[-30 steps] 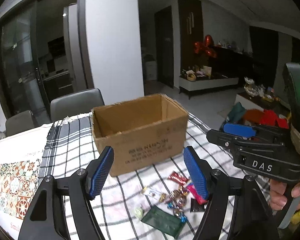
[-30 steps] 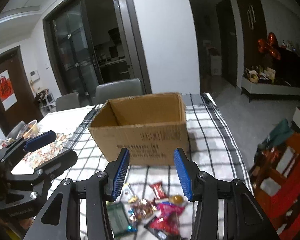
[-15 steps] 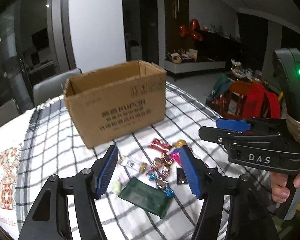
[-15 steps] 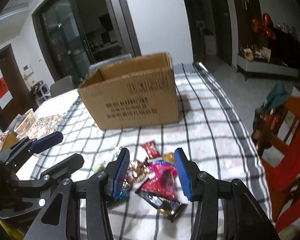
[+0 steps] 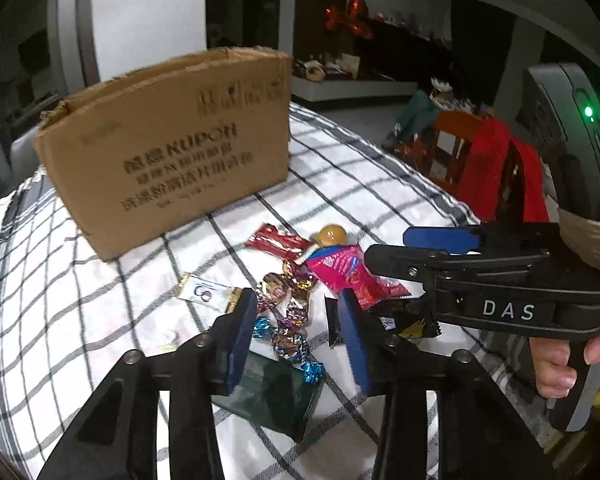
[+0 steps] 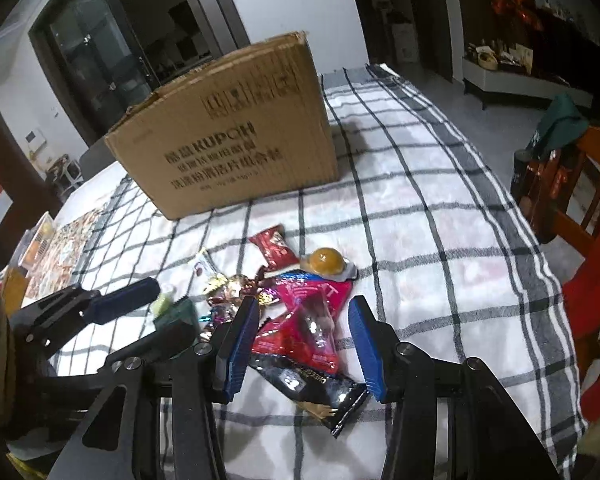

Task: Organize snacks
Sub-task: 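Grasp the wrapped candies with the left tool while the right tool grasps the pink candy bag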

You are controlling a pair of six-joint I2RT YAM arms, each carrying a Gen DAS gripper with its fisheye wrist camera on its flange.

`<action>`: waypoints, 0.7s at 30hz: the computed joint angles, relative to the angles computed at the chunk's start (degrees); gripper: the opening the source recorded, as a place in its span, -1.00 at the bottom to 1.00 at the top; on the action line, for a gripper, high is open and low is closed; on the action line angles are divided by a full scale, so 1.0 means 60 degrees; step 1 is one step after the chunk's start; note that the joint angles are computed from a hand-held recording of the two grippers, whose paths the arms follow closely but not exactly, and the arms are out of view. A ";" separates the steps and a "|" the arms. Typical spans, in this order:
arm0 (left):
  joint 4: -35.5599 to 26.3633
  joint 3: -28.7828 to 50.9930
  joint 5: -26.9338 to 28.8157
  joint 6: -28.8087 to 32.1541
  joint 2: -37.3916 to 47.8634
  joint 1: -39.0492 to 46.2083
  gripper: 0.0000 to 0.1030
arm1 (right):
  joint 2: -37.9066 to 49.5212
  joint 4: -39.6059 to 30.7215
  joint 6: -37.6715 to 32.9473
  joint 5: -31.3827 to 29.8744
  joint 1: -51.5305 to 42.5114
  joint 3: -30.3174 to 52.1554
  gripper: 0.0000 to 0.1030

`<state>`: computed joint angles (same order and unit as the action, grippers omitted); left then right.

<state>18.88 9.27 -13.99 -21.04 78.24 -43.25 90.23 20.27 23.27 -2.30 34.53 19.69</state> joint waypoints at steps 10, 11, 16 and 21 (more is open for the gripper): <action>0.1548 0.0462 0.1540 0.0726 0.2368 0.1103 -0.37 | 0.1255 0.0441 0.0122 -0.0369 -0.0176 0.0435 -0.07; 0.1574 0.0521 0.1512 0.0731 0.2511 0.1126 -0.37 | 0.1366 0.0471 0.0116 -0.0365 -0.0179 0.0482 -0.07; 0.1952 0.0682 0.1697 0.0821 0.3148 0.1289 -0.41 | 0.1743 0.0638 0.0055 -0.0470 -0.0251 0.0607 -0.07; 0.2172 0.0825 0.1730 0.0779 0.3581 0.1270 -0.51 | 0.1972 0.0756 0.0004 -0.0579 -0.0305 0.0673 -0.07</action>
